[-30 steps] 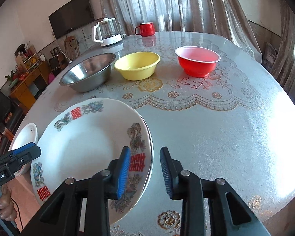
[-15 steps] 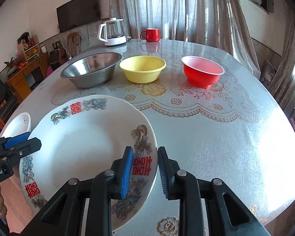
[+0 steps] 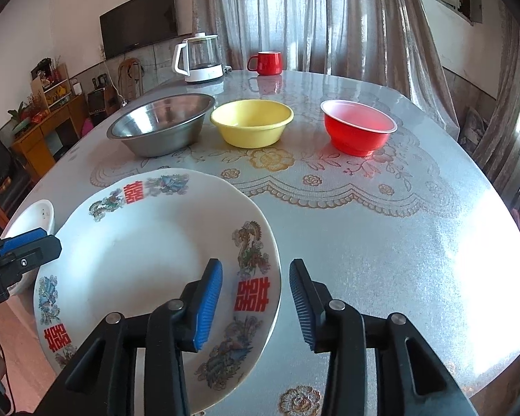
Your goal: Organize plates and bowls
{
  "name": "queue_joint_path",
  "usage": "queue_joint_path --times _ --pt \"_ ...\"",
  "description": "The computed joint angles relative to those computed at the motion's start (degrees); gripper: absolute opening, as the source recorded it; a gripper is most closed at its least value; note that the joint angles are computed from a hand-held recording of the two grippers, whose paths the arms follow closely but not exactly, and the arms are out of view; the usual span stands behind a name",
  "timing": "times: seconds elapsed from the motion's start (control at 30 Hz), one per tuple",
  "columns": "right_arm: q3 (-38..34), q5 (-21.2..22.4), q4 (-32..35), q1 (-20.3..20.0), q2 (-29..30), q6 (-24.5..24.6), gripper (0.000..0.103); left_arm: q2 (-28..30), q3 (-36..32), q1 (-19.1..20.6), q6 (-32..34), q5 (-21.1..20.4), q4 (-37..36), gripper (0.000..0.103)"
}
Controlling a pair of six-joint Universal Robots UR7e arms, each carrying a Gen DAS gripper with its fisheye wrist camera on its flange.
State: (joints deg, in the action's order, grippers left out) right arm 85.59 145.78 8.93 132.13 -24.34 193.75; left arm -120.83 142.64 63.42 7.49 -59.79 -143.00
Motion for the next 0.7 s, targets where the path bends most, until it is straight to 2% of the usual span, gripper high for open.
queue_joint_path --times 0.17,0.33,0.53,0.7 --pt "1.1 -0.4 -2.6 0.4 -1.8 -1.0 0.05 -0.2 -0.8 1.1 -1.0 -0.2 -0.1 0.056" --pt "0.0 -4.6 -3.0 0.5 -2.5 -3.6 0.053 -2.0 -1.3 1.4 -1.0 0.9 -0.1 0.056" --pt "-4.2 -15.2 -0.6 0.2 -1.1 -7.4 0.056 -3.3 -2.6 3.3 -0.5 1.6 -0.9 0.056" --pt "-10.6 -25.3 5.1 -0.2 2.5 -9.1 0.056 -4.3 -3.9 5.5 0.2 2.1 -2.3 0.056"
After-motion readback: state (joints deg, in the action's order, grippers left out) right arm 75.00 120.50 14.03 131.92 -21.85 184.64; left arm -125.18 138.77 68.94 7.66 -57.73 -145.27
